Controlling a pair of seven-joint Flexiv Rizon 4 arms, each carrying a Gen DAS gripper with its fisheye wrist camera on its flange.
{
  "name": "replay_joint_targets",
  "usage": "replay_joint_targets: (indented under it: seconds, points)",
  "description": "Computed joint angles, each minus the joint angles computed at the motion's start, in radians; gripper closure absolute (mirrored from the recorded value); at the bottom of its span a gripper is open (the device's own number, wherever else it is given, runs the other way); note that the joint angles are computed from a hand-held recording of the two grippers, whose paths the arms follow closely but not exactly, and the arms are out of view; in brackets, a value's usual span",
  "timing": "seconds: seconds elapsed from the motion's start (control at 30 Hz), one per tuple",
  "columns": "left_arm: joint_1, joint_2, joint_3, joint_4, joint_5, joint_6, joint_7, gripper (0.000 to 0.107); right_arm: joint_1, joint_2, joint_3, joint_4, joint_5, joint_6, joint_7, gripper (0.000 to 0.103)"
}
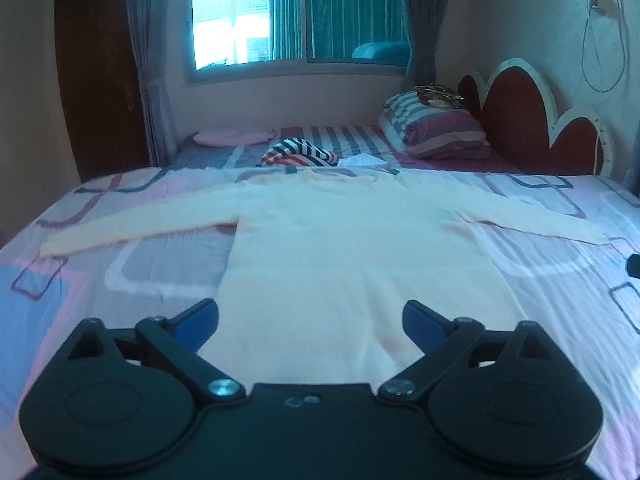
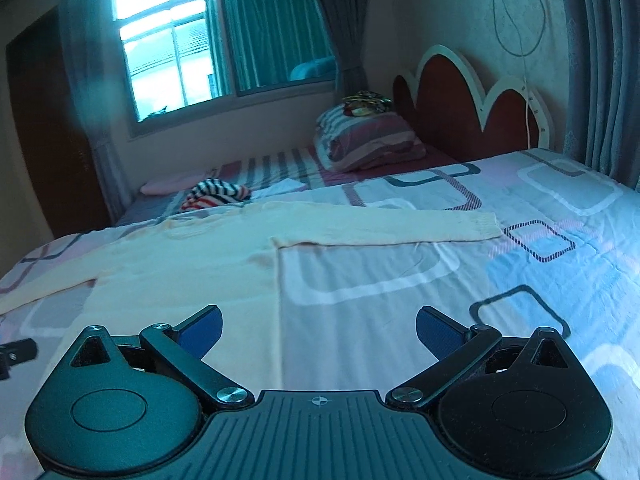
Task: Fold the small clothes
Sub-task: 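Move the right gripper to a sweater sleeve cuff and close on it, then carry the held cuff across the sweater body toward the collar, release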
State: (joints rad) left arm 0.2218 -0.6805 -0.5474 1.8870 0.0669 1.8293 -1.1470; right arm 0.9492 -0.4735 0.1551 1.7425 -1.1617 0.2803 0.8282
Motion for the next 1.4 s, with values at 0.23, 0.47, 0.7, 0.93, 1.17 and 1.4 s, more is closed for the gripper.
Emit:
replay_joint_targets:
  seconds: [0.23, 0.47, 0.7, 0.93, 1.17, 1.4]
  points:
    - [-0.164, -0.11, 0.13, -0.219, -0.089, -0.087, 0.059, 0.026, -0.104, 0.026, -0.016, 0.101, 0.005, 0.087, 0.035, 0.034]
    - [-0.266, -0.237, 0.208, -0.434, -0.177, -0.18, 0.131, 0.036, -0.23, 0.09, -0.032, 0.263, -0.051, 0.162, 0.192, 0.067]
    - [-0.373, -0.339, 0.318, -0.615, -0.257, -0.286, 0.147, 0.035, -0.368, 0.129, -0.041, 0.397, -0.08, 0.23, 0.368, 0.067]
    - [-0.449, -0.425, 0.408, -0.78, -0.287, -0.378, 0.13, 0.034, -0.479, 0.135, -0.06, 0.488, -0.185, 0.346, 0.535, 0.067]
    - [-0.477, -0.481, 0.449, -0.897, -0.281, -0.42, 0.091, 0.031, -0.553, 0.124, -0.072, 0.516, -0.294, 0.437, 0.663, 0.086]
    - [-0.48, -0.503, 0.473, -0.951, -0.264, -0.453, 0.059, 0.031, -0.598, 0.127, -0.077, 0.523, -0.359, 0.484, 0.695, 0.1]
